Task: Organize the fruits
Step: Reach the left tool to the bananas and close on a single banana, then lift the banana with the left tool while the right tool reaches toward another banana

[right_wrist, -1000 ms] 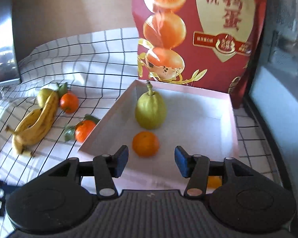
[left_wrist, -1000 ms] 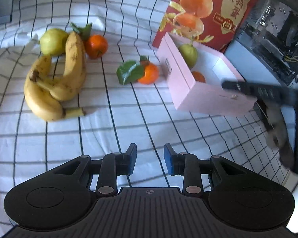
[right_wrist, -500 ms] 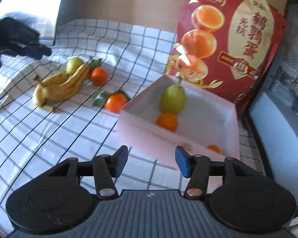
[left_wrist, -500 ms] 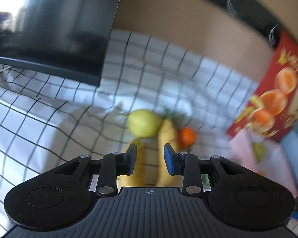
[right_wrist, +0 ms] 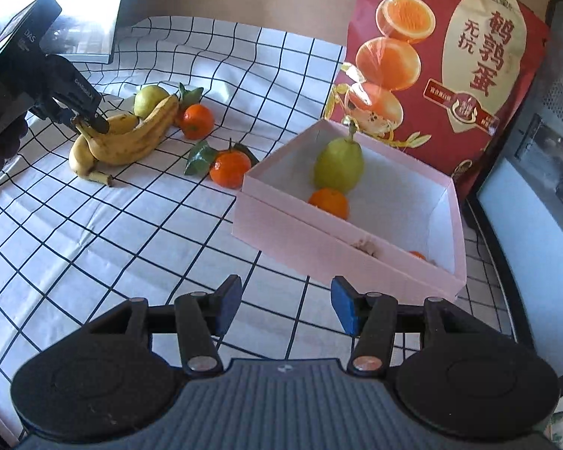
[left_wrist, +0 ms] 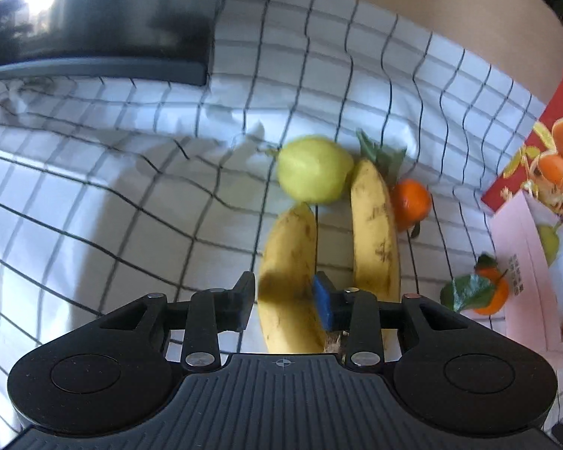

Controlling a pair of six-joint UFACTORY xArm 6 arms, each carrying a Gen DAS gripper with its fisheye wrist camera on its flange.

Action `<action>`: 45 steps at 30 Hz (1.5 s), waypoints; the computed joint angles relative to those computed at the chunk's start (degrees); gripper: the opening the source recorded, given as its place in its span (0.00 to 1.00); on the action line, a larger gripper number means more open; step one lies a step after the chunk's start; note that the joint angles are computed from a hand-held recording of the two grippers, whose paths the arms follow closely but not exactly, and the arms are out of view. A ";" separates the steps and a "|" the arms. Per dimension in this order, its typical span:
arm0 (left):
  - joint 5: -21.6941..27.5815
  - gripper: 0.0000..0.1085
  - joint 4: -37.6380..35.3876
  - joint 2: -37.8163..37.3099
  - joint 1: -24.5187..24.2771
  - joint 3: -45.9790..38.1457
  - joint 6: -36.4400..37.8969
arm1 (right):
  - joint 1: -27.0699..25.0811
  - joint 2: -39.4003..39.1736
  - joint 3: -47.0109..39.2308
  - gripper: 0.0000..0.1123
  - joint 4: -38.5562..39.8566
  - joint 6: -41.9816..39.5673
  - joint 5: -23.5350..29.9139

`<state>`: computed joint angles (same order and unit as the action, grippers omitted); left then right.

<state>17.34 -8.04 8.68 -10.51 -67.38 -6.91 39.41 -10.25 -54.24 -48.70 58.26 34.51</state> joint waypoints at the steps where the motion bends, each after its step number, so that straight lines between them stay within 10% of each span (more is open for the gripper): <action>1: -1.56 0.35 -0.41 -0.62 -0.18 0.64 0.34 | 0.09 0.02 0.14 0.47 0.18 -0.15 0.00; 6: 2.12 0.35 -16.82 -0.27 -2.52 -3.41 17.79 | 0.51 0.18 0.75 0.47 1.70 -0.58 -0.32; 13: 8.10 0.35 1.67 6.67 -5.58 -11.08 7.51 | 1.95 0.67 0.57 0.47 1.22 -1.47 -0.76; 23: 12.81 0.39 5.65 9.68 -5.75 -13.80 8.16 | 2.40 -1.18 2.56 0.47 1.41 -0.19 1.54; 45: 15.77 0.39 -24.07 -9.87 -10.34 8.75 23.26 | 1.64 0.97 1.85 0.47 3.44 -3.50 -0.71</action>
<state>33.11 -32.11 -1.19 -20.84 -58.62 16.35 41.05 -9.28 -52.38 -45.27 54.77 33.80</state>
